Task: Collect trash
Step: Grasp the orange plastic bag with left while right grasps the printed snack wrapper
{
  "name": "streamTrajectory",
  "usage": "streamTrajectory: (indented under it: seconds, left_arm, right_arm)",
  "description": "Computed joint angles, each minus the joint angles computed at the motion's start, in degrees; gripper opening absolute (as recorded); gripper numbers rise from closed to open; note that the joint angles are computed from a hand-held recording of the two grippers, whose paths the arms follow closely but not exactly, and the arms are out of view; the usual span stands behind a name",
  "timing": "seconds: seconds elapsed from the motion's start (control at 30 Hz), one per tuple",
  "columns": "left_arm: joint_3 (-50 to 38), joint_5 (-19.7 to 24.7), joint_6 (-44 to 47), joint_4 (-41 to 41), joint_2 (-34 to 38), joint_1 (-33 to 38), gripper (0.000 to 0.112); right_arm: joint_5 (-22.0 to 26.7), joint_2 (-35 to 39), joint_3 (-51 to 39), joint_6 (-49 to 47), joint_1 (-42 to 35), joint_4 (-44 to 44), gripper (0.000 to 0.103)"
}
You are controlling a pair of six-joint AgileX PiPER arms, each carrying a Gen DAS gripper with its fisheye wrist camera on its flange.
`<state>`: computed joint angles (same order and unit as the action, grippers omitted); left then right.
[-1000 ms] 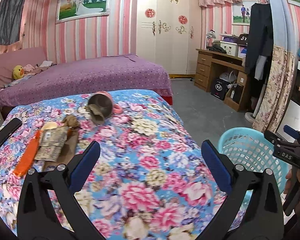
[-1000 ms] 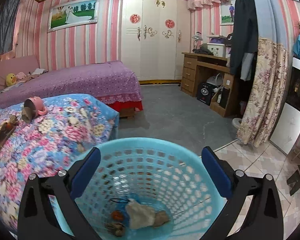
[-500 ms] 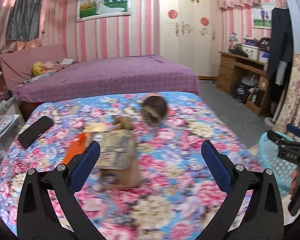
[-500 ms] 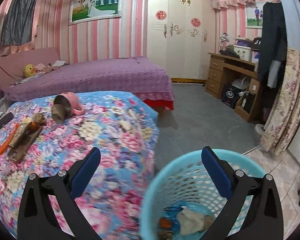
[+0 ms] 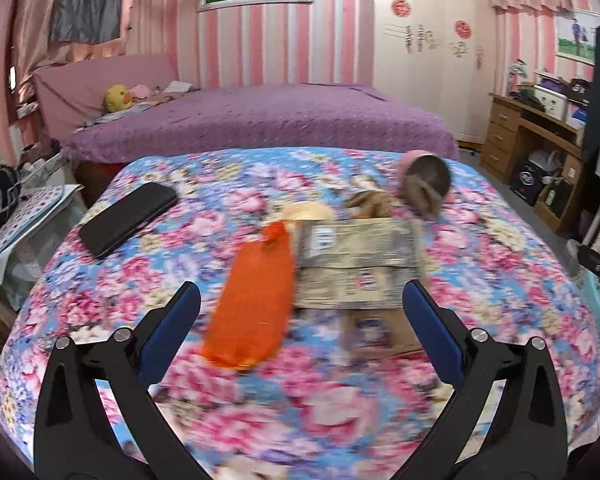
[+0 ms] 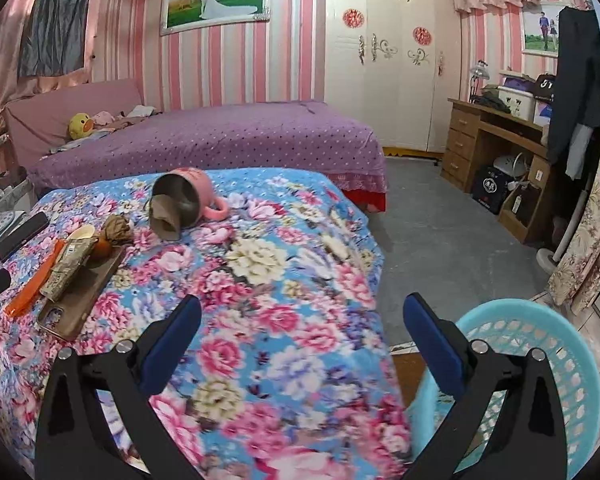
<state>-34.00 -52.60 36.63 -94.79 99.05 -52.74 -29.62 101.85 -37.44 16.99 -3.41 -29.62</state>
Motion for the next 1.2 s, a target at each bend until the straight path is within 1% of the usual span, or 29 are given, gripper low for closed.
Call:
streamTrajectory:
  seconds: [0.03,0.13,0.2,0.23,0.3,0.4,0.47,0.5,0.53,0.57,0.6,0.63,0.7,0.73,0.8,0.83,0.9,0.93,1.0,1.1,1.2]
  left_arm:
    - [1.1,0.8,-1.1,0.5,-0.5,1.2,0.098]
    - [3.8,5.1,-3.8,3.7,-1.7,5.4,0.098]
    - [4.5,8.3,-4.1,5.4,-1.5,8.1,0.098]
    - [4.6,9.9,-3.6,6.0,-1.1,9.6,0.098]
    - [4.8,11.7,-3.7,7.3,-0.4,11.6,0.098]
    - [5.5,15.7,-6.5,11.2,0.0,15.5,0.098]
    - [5.4,19.8,-8.9,15.0,0.6,18.7,0.097]
    - [4.9,21.1,-8.4,15.1,1.2,19.7,0.097]
    - [4.5,21.6,-7.6,14.5,1.5,19.8,0.097]
    - [4.1,22.0,-6.6,13.6,1.9,20.0,0.094]
    - [4.0,22.3,-6.5,13.7,2.0,20.3,0.088]
    - [3.8,23.0,-6.5,14.2,2.2,20.6,0.084]
    - [2.8,22.5,-3.0,11.2,2.9,20.2,0.068]
    - [2.5,22.0,-1.9,10.5,3.1,19.7,0.063]
    - [2.6,22.1,-1.0,11.4,2.8,19.0,0.042]
    - [2.8,22.5,-1.3,12.3,2.5,19.1,0.038]
    - [3.2,22.8,-1.4,13.0,2.0,19.1,0.025]
    - [3.6,23.1,-1.4,13.3,1.6,19.2,0.024]
    - [4.8,23.0,-2.7,14.7,0.2,19.1,0.022]
    - [6.6,20.5,-2.7,14.0,-2.0,17.8,0.021]
    - [9.3,17.9,-4.2,14.1,-5.8,16.7,0.021]
  right_arm:
    - [0.6,0.2,-0.2,-0.8,0.9,1.5,0.099]
    - [3.7,1.0,-1.3,-7.7,4.4,11.3,0.099]
    - [4.3,1.3,-1.6,-9.7,5.7,14.5,0.099]
    - [4.2,1.4,-1.6,-9.4,5.8,14.4,0.099]
    - [3.7,1.5,-1.4,-7.7,6.0,13.8,0.099]
    - [2.0,1.3,-1.0,-0.7,5.0,7.3,0.099]
    - [2.5,1.8,-1.6,0.4,5.4,6.5,0.099]
    - [2.7,2.3,-2.0,0.4,5.8,6.5,0.099]
    - [2.9,2.8,-2.3,-0.6,6.4,7.8,0.099]
    - [2.7,3.2,-2.3,-1.2,6.8,8.7,0.099]
    - [2.7,3.7,-2.5,-1.3,7.2,8.9,0.099]
    - [3.2,4.1,-2.8,-1.8,7.6,9.4,0.099]
    - [3.5,4.4,-3.0,-3.9,8.5,11.5,0.099]
    - [3.4,4.5,-2.9,-4.6,8.9,12.3,0.099]
    - [3.1,4.5,-2.8,-3.6,9.2,11.1,0.099]
    - [3.4,4.4,-2.8,-4.2,9.7,11.8,0.099]
    - [2.6,4.1,-2.1,-7.3,10.9,15.1,0.099]
    - [2.0,4.0,-1.6,-9.2,11.7,17.4,0.099]
    - [1.0,3.8,-1.0,-9.5,12.7,18.4,0.099]
    - [0.2,3.4,-0.4,-9.5,14.5,19.7,0.099]
    - [0.8,3.2,-0.5,-10.0,17.4,21.1,0.099]
